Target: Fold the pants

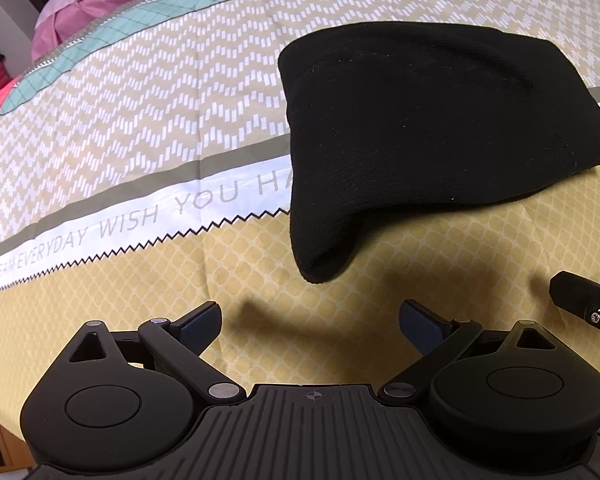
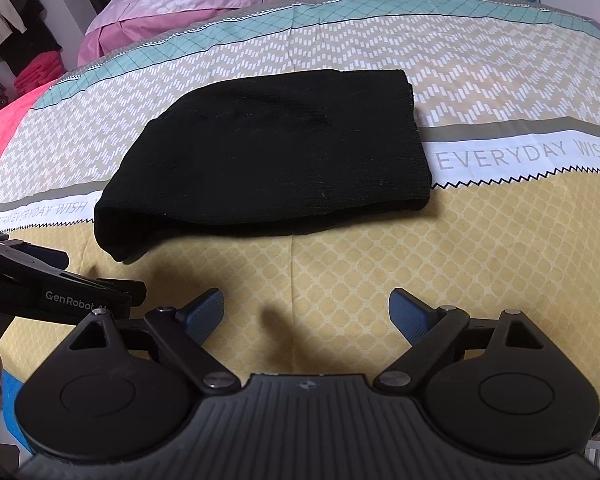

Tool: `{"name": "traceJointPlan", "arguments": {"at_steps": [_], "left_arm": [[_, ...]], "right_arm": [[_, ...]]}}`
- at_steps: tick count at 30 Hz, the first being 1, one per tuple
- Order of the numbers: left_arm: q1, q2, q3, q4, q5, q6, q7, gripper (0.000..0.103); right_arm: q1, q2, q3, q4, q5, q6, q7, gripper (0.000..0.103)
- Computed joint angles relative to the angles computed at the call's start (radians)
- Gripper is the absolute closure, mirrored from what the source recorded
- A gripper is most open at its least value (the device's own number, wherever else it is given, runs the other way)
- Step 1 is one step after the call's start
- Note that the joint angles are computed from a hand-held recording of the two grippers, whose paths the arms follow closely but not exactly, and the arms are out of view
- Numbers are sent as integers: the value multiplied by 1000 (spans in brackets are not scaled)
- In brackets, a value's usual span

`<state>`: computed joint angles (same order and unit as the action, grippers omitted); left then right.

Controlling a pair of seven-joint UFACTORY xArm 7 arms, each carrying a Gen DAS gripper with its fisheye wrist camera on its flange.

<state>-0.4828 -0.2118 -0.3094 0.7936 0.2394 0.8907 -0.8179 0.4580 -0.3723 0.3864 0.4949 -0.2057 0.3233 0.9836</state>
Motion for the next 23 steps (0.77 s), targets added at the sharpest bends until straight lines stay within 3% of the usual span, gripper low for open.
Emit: {"name": "traceJointPlan", "arguments": {"at_steps": [23], "left_arm": [[11, -27, 9, -23, -40, -21, 35, 0]], "right_arm": [[22, 67, -15, 54, -3, 3, -30, 10]]}}
